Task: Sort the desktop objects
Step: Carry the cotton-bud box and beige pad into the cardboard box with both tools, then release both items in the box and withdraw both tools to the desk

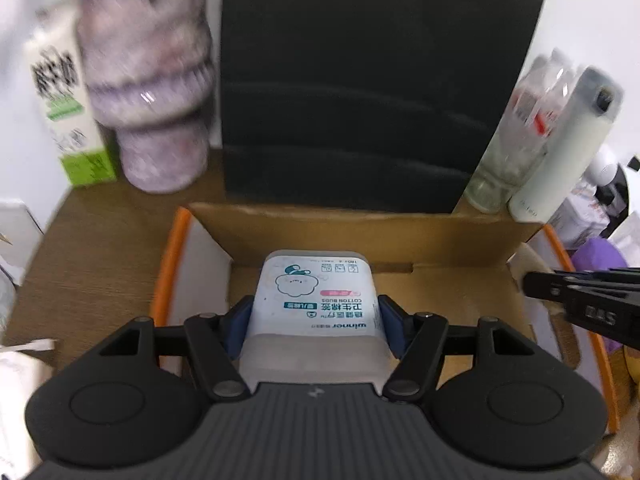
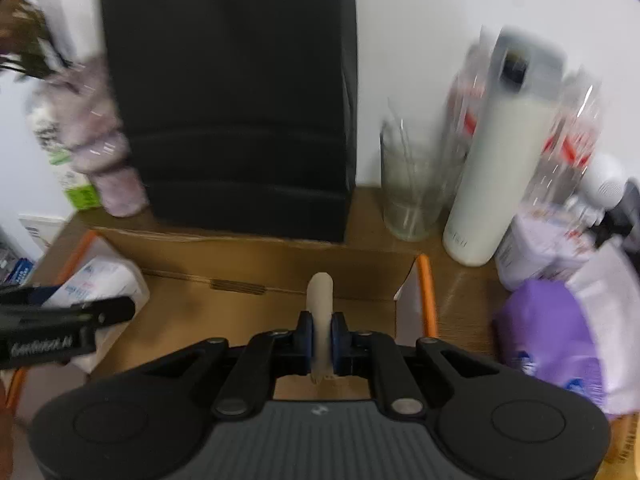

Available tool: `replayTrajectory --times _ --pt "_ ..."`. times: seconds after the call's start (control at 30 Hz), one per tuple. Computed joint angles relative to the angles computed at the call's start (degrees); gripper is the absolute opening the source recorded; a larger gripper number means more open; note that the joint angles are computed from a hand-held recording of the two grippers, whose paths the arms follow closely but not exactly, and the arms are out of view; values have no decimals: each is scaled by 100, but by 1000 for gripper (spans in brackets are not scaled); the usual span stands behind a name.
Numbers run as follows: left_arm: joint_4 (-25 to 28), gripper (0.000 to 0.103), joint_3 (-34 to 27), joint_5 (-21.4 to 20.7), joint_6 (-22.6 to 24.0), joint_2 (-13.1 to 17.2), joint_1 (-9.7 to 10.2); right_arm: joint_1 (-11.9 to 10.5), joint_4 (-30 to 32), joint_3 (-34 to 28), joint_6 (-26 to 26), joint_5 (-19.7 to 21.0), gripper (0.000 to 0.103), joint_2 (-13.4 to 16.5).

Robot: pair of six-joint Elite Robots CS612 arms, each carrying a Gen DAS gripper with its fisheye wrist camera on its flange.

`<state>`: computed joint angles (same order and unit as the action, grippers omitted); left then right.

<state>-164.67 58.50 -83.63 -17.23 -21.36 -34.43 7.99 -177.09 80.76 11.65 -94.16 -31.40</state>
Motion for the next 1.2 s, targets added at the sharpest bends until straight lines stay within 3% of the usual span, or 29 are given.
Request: replayTrajectory --times 0.07,0.2,0.27,0.33,0.47,0.53,0.73,0.83,0.93,1.0,1.03,1.1,1.2 --pt "313 66 -220 65 -32 117 -1 -16 323 -265 -6 134 14 149" --pt "827 70 -526 78 -89 250 16 16 928 -724 -11 -35 18 396" --pt "810 76 -535 -25 42 236 32 26 1082 -843 -46 -93 57 452" --pt "724 84 -454 34 200 172 22 20 839 -786 -96 -23 64 446" --pt "606 90 -149 120 97 -83 4 4 610 -566 -8 56 77 262" --pt "503 102 60 51 -9 -233 7 25 496 -354 -57 24 81 89" --pt "372 103 924 102 -13 -801 -75 110 319 369 -47 -329 87 -424" --pt "-200 103 1628 310 -294 -1120 -155 99 -180 869 232 -178 87 -605" --pt "-894 103 2357 760 -250 -1397 -311 167 -896 1397 429 -168 87 -753" --pt "-1911 103 3002 900 -146 -1555 -416 269 -1476 1754 598 -345 89 -833" --pt "-2511 103 3346 757 -83 -1623 -439 321 -1765 1957 701 -389 90 -880" --pt "-3500 103 3914 682 -201 -1685 -514 397 -2485 2370 869 -251 91 -939" --pt "-4571 103 4491 946 -186 -1669 -704 468 -3617 2898 947 9 100 -891"
